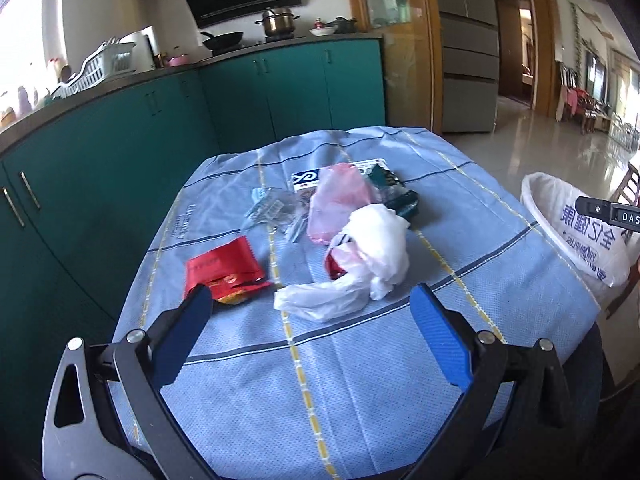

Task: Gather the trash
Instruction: 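Grasp the white plastic bag with the right tool while the left tool reaches the red snack packet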

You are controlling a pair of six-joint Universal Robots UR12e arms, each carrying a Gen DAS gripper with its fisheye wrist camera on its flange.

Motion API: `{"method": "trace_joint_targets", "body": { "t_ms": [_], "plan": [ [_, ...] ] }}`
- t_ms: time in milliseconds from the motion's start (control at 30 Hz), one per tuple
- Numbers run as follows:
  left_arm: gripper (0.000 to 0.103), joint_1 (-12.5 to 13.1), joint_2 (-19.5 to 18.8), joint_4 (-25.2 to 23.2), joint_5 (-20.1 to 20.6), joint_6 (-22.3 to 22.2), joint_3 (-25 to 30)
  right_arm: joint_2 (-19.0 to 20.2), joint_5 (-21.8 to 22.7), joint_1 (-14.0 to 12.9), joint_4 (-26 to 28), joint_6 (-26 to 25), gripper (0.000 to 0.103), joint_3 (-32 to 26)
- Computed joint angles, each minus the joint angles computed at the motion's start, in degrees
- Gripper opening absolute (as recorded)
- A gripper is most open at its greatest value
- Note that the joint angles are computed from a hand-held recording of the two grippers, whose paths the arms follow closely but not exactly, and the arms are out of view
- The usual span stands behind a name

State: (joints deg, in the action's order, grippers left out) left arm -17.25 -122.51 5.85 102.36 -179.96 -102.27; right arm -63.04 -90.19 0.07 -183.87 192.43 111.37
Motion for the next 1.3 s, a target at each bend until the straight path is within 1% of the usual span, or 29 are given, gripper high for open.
{"method": "trace_joint_targets", "body": {
  "t_ms": [133, 200, 267, 367, 567, 633, 733, 833, 900, 1000, 1033, 1067, 1100, 1133, 1167, 1200, 1300],
  "plan": [
    [0.099, 0.1, 0.0, -0.4, 1.7, -1.1, -0.2, 0.0, 0.1, 0.3, 0.8, -0.6, 0.075, -0.7],
    [0.099, 0.3, 0.3, -0.6, 2.6, -1.7, -0.4, 0.2, 0.9, 0.6, 1.1, -0.4, 0.079, -1.2],
    [0.099, 0.6, 0.7, -0.1, 3.6, -1.8, -0.9, 0.8, 2.1, 1.1, 1.7, -0.4, 0.08, -2.2],
    [0.099, 1.0, 1.0, -0.1, 6.2, -2.3, -1.5, 2.1, 4.2, 2.5, 3.5, -2.1, 0.08, -4.6],
    [0.099, 3.1, 2.1, -1.1, 7.8, -5.9, -3.0, 5.0, 9.5, 6.0, 6.8, -7.7, 0.08, -9.9],
    [0.099, 3.9, 2.4, -1.4, 7.6, -7.2, -3.5, 5.7, 12.1, 7.0, 8.4, -9.1, 0.08, -11.4],
    [0.099, 5.2, 2.7, -2.1, 6.3, -9.4, -4.2, 6.4, 14.5, 8.4, 9.9, -11.6, 0.08, -12.7],
    [0.099, 6.1, 2.9, -2.1, 4.3, -11.0, -4.8, 7.3, 13.5, 10.0, 10.8, -13.4, 0.083, -14.2],
    [0.099, 6.5, 2.9, -1.7, 3.4, -10.9, -5.0, 8.0, 13.2, 10.5, 11.7, -12.9, 0.084, -15.4],
    [0.099, 6.6, 2.7, -0.8, 3.1, -9.9, -5.2, 9.5, 14.4, 11.0, 13.5, -11.4, 0.084, -17.6],
    [0.099, 6.6, 2.6, -0.6, 3.0, -9.6, -5.2, 10.0, 13.8, 11.3, 14.0, -11.4, 0.084, -18.4],
    [0.099, 6.7, 2.5, -0.6, 3.0, -9.4, -5.2, 10.6, 12.0, 11.9, 14.6, -11.7, 0.084, -19.2],
    [0.099, 6.7, 2.5, -0.6, 3.0, -9.2, -5.2, 11.1, 10.3, 12.4, 14.9, -12.1, 0.08, -19.9],
    [0.099, 6.8, 2.5, -0.7, 2.8, -9.1, -5.1, 11.3, 9.4, 12.7, 15.0, -12.4, 0.072, -20.1],
    [0.099, 6.9, 2.4, -0.8, 2.3, -9.1, -5.0, 11.5, 8.5, 13.0, 16.1, -13.1, 0.052, -20.6],
    [0.099, 7.0, 2.3, -1.1, 1.5, -8.9, -4.8, 11.6, 8.3, 13.1, 16.7, -13.6, 0.047, -20.7],
    [0.099, 7.3, 1.6, -1.9, -0.5, -8.8, -3.7, 10.7, 8.9, 13.0, 15.7, -15.5, 0.04, -19.3]
  ]
}}
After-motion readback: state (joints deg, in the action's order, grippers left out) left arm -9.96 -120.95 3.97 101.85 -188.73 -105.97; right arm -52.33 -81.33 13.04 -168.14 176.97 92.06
